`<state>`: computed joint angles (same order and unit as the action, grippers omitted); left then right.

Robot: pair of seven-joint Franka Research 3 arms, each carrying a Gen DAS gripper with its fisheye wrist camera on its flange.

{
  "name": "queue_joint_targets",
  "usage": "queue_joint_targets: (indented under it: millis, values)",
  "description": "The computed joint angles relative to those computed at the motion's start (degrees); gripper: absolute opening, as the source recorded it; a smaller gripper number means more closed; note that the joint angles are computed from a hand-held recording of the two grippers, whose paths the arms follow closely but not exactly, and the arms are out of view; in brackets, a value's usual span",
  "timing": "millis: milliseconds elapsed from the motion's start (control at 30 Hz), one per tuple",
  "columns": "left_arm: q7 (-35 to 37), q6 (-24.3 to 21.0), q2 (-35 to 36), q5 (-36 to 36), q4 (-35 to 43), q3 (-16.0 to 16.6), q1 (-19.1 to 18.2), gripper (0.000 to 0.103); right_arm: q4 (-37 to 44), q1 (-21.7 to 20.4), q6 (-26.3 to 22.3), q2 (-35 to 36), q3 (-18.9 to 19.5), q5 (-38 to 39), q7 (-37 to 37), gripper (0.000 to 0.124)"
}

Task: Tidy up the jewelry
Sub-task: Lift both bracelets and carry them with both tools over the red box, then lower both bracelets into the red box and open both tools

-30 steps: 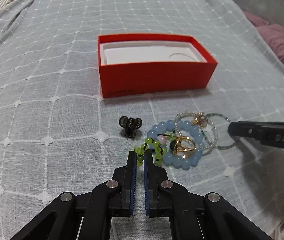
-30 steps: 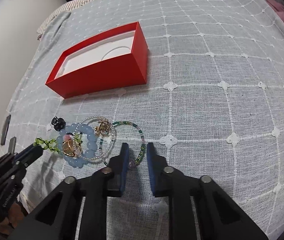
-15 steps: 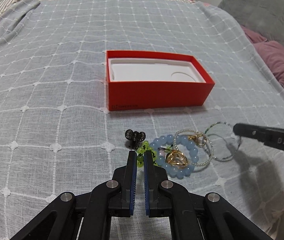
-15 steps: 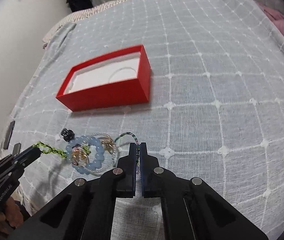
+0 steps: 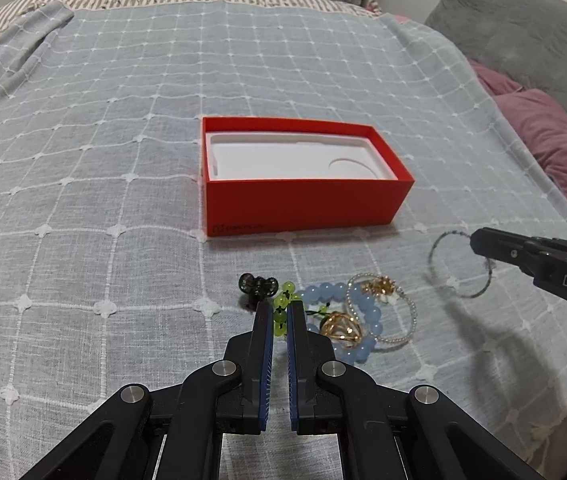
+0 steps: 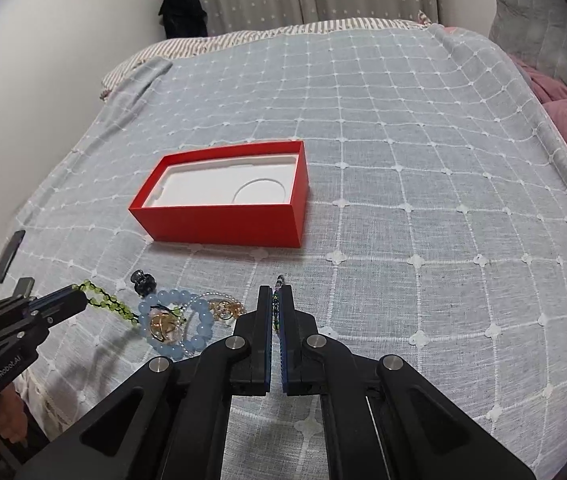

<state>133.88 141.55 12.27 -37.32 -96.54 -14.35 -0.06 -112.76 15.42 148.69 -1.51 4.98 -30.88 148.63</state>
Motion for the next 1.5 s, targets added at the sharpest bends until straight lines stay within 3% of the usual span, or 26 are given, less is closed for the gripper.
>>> queue_joint_targets:
  millis: [300,500,700,1100,1300,1500]
  values:
    - [3.4,-2.23,0.72,-6.77,3.65,-0.3,1.85,0.001,0.98,0.43,0.65,0.42,0.11,0.96,-1.9,0.002]
    - [0.48,-6.32,3.68,-6.77,8.67,-0.3,2.48,0.001,2.66,0.66,1.42,0.74,-0.05,0.43,-2.83,0.002]
    - [0.96,-5.56,3.68,-9.28,10.68,-0.94,3.66,0.001,3.42,0.82,1.78,0.96,-0.27,0.82,-3.41,0.002]
    - [-3.55,-8.69,9.0,-5.95,21.44,-2.34,2.51,0.001,7.52,0.98,2.7,2.7,-1.2,3.3,-6.9,0.002]
    - [-9.55,-12.2,17.0,0.22,33.46,-3.75,0.38,0.001,11.97,0.89,3.15,5.7,-2.39,6.02,-8.84,0.002]
    - [-11.13,-11.65,24.23,4.36,43.04,-6.3,-1.04,0.001,19.24,2.02,1.86,11.49,-4.51,7.3,-11.12,0.002]
